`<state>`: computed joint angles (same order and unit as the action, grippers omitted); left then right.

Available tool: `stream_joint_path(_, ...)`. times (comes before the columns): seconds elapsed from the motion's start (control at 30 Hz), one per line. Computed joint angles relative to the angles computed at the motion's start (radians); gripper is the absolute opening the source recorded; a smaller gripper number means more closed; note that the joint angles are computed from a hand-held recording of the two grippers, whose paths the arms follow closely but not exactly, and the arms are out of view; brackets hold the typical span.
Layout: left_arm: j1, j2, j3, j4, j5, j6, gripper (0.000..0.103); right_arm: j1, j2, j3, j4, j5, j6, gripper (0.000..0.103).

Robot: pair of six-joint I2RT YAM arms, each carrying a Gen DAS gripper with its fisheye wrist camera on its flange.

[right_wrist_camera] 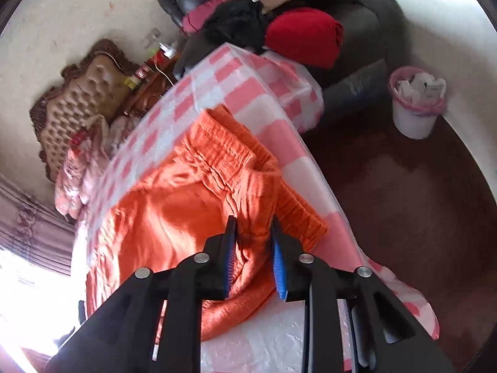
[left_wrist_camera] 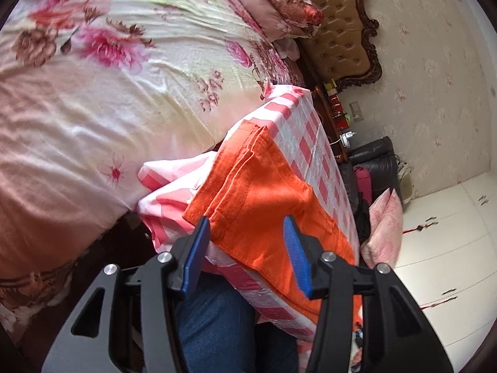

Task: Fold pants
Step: 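Lower the folded waistband onto the pant legs with both tools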

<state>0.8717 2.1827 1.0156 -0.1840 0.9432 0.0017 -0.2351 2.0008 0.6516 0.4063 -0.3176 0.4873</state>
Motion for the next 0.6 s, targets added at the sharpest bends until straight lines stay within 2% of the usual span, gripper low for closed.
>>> stream_joint_path(0.1,0.001,0.033,0.014,-0.003,-0.009,-0.018,0.049,0.014,0.008,0.005,0.001,-0.003,-0.005,0.046)
stream_joint_path(0.2,-0.005,0.075,0.03,-0.02,0.009,-0.03,0.047,0.048,-0.007,0.004,-0.011,0.053,-0.024,0.047)
stream_joint_path(0.3,-0.017,0.096,0.026,0.004,-0.013,-0.065,0.045,0.049,-0.008,0.006,-0.011,0.051,-0.025,0.045)
stream_joint_path(0.33,-0.023,0.105,0.029,0.015,-0.025,-0.082,0.038,0.047,-0.006,0.009,-0.016,0.048,-0.027,0.042)
stream_joint_path(0.4,-0.032,0.12,0.042,0.026,-0.036,-0.095,0.033,0.043,-0.005,0.014,-0.024,0.045,-0.034,0.041)
stream_joint_path(0.47,-0.043,0.129,0.053,0.023,-0.054,-0.106,0.015,0.045,-0.006,0.014,-0.026,0.049,-0.032,0.041)
stream_joint_path(0.53,-0.051,0.12,0.049,0.038,-0.06,-0.109,0.011,0.044,-0.006,0.012,-0.026,0.051,-0.038,0.04)
stream_joint_path(0.57,-0.056,0.102,0.035,0.054,-0.085,-0.117,0.009,0.045,-0.006,0.013,-0.026,0.054,-0.039,0.038)
stream_joint_path(0.6,-0.059,0.075,0.019,0.058,-0.116,-0.115,0.009,0.045,-0.008,0.014,-0.034,0.063,-0.039,0.029)
